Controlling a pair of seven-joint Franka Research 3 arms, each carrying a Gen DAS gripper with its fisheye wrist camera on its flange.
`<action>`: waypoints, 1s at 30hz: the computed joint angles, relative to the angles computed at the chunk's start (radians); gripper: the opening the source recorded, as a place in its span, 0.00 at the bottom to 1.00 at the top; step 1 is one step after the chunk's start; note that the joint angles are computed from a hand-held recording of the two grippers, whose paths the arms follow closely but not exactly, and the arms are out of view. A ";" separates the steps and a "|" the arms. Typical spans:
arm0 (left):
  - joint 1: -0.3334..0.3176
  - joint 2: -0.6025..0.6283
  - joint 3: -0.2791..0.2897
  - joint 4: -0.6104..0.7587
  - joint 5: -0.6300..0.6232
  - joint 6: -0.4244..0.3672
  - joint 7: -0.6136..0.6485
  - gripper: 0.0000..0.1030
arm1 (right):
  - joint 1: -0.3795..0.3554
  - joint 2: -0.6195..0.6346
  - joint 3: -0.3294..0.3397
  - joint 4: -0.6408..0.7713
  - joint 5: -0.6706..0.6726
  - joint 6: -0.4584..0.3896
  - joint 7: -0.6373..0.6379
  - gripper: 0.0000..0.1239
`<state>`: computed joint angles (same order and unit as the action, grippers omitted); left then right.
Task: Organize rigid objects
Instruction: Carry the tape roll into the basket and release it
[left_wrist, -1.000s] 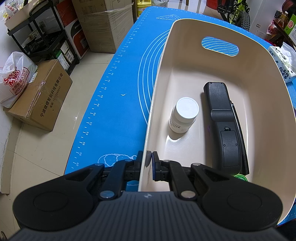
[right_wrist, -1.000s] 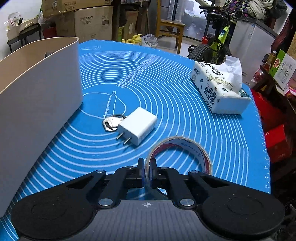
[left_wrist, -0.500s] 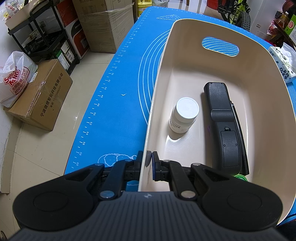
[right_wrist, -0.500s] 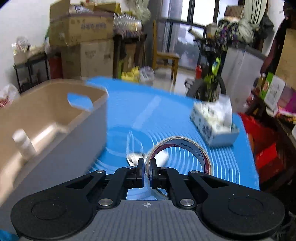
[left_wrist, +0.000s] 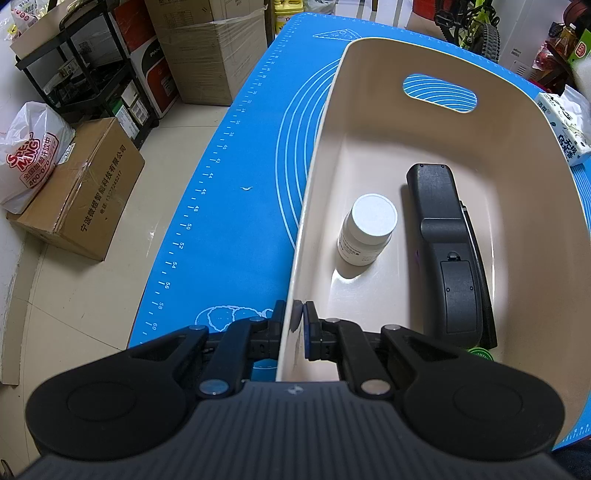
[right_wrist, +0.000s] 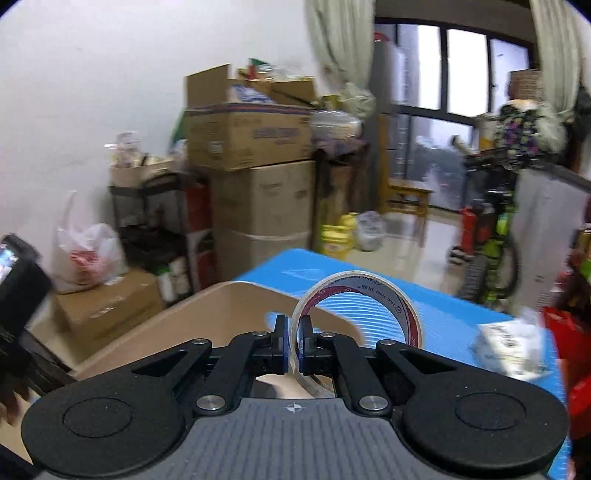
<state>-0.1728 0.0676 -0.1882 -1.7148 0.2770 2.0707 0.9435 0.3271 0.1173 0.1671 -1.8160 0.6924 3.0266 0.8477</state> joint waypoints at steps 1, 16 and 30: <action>0.000 0.000 0.000 0.000 0.000 0.000 0.000 0.10 | 0.004 0.010 0.005 0.013 -0.003 -0.013 -0.004 0.13; 0.001 -0.002 0.000 -0.003 -0.004 0.005 0.001 0.09 | 0.122 0.156 -0.056 0.171 -0.423 -0.346 0.368 0.13; 0.001 -0.002 0.001 -0.004 -0.003 0.006 0.000 0.10 | 0.099 0.175 -0.061 0.231 -0.488 -0.476 0.521 0.53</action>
